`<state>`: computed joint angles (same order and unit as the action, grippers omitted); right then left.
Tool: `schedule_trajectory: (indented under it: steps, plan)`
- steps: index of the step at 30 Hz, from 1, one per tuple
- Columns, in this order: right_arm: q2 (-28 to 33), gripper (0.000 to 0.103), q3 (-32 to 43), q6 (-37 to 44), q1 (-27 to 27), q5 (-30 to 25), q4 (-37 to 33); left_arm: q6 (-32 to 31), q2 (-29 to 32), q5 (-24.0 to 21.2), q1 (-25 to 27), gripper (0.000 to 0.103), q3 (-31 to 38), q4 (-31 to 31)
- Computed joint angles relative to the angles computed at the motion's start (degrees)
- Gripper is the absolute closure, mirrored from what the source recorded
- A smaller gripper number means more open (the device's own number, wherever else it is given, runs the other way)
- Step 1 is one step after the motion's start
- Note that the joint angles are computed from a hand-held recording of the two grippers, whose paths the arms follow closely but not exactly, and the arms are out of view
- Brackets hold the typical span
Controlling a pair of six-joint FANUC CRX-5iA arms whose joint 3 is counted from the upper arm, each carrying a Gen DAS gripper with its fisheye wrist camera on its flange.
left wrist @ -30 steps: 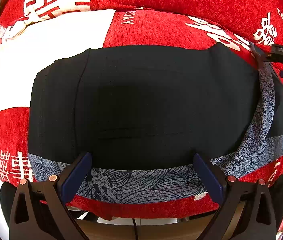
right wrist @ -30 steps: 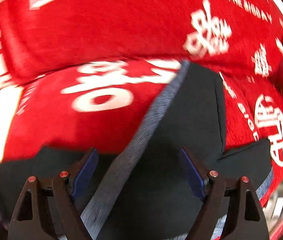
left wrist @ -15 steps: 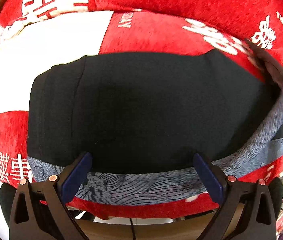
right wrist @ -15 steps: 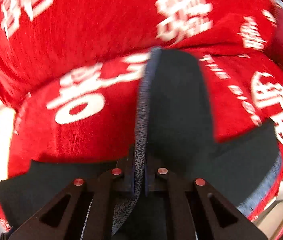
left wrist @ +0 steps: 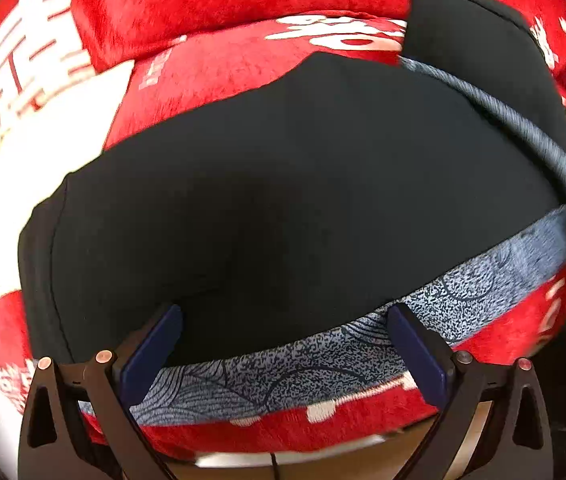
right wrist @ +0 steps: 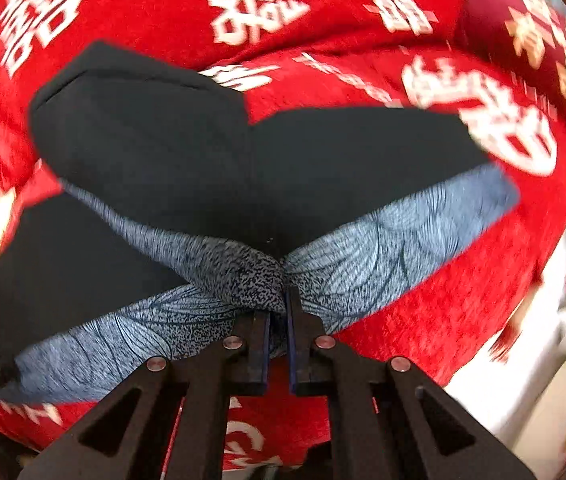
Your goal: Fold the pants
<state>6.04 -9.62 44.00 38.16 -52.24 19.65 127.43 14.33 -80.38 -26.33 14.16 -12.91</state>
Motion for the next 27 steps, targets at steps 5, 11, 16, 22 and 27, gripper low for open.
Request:
schedule_trajectory:
  steps: [5, 11, 16, 22, 27]
  plan:
    - [-0.17, 0.094, -0.15, 0.47, -0.43, 0.45, -0.4, 0.6, 0.48, -0.46, -0.08, 0.001, 1.26, 0.49]
    - [-0.59, 0.072, -0.43, 2.9, -0.99, -0.99, -0.16, -1.98, 0.68, -2.92, -3.41, 0.0, 1.0, -4.07]
    - [-2.82, 0.05, -1.6, 3.2, 1.76, -3.61, 6.69, 3.59, -7.88, 0.94, -0.03, 0.0, -6.21, -0.99]
    - [-4.75, 0.033, -4.9, 2.93, 8.55, 1.99, 16.5, 7.01, -10.61, 1.51, 5.9, 0.0, -11.97, 1.68]
    - [-3.26, 0.032, -6.61, 4.64, 11.18, 4.47, 24.02, 7.31, -14.81, 1.63, 5.54, 0.0, -15.76, 1.31]
